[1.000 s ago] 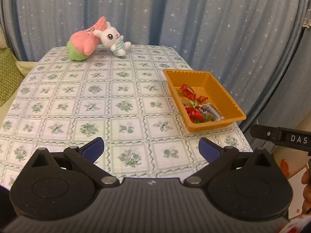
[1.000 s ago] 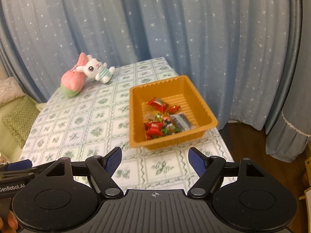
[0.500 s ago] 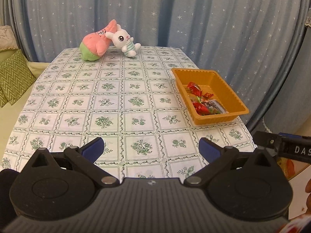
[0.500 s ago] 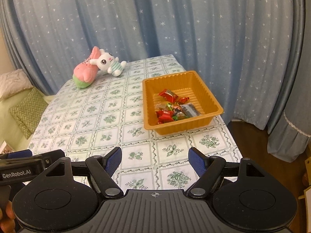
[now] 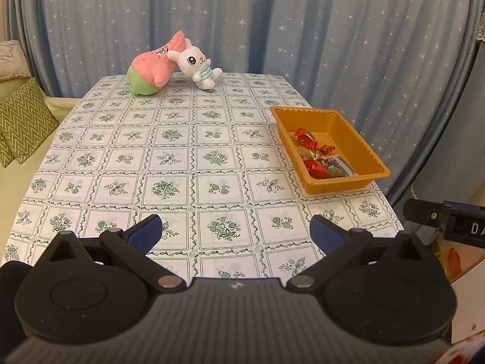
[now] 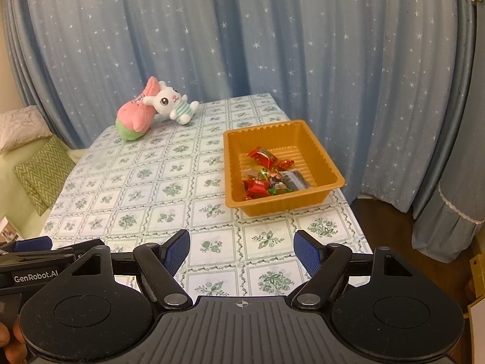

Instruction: Organize snacks

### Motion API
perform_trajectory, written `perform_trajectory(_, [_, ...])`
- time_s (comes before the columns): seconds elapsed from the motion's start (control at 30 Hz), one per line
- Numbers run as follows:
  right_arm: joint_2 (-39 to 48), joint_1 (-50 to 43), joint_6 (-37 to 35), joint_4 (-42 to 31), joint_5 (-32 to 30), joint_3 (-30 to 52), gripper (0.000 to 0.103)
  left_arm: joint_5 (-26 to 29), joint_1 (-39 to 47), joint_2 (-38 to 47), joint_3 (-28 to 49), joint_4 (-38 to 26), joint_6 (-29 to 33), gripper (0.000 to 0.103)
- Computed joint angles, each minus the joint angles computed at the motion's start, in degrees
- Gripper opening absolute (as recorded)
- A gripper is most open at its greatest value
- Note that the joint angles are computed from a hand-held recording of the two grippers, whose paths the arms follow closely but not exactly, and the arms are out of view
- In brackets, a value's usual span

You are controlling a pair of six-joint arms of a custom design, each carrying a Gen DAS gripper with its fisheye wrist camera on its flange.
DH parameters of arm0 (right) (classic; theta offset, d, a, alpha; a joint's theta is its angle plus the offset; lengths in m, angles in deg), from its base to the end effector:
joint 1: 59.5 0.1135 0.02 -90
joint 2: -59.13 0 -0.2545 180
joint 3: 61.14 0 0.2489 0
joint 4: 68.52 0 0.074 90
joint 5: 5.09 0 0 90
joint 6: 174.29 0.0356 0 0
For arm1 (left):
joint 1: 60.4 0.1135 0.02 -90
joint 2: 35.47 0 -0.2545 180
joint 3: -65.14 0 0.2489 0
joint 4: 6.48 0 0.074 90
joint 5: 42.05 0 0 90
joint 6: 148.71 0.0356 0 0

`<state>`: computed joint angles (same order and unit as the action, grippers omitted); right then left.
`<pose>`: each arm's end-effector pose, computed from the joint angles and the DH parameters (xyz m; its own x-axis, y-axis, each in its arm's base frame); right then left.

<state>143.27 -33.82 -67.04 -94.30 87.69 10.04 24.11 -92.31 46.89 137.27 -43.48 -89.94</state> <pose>0.2910 0.1380 0.2423 -0.6569 0.0128 -0.7539 -0.2136 0.9558 0.2023 0.2652 -0.1482 0.2433 -0.6627 -0.1460 -0.7345 -0.1089 0.9892 -0.0984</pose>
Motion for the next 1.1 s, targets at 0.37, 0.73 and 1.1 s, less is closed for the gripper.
perform_trajectory(0.37, [0.5, -0.1, -0.2, 0.5, -0.3, -0.2, 0.075, 0.1, 0.1, 0.1, 0.0, -0.1, 0.1, 0.103])
perform_trajectory(0.73, [1.0, -0.2, -0.3, 0.7, -0.5, 0.1, 0.075, 0.5, 0.6, 0.5, 0.3, 0.1, 0.5, 0.103])
perform_trajectory(1.1, [1.1, 0.0, -0.4, 1.0, -0.3, 0.1, 0.075, 0.7, 0.8, 0.5, 0.3, 0.3, 1.0, 0.103])
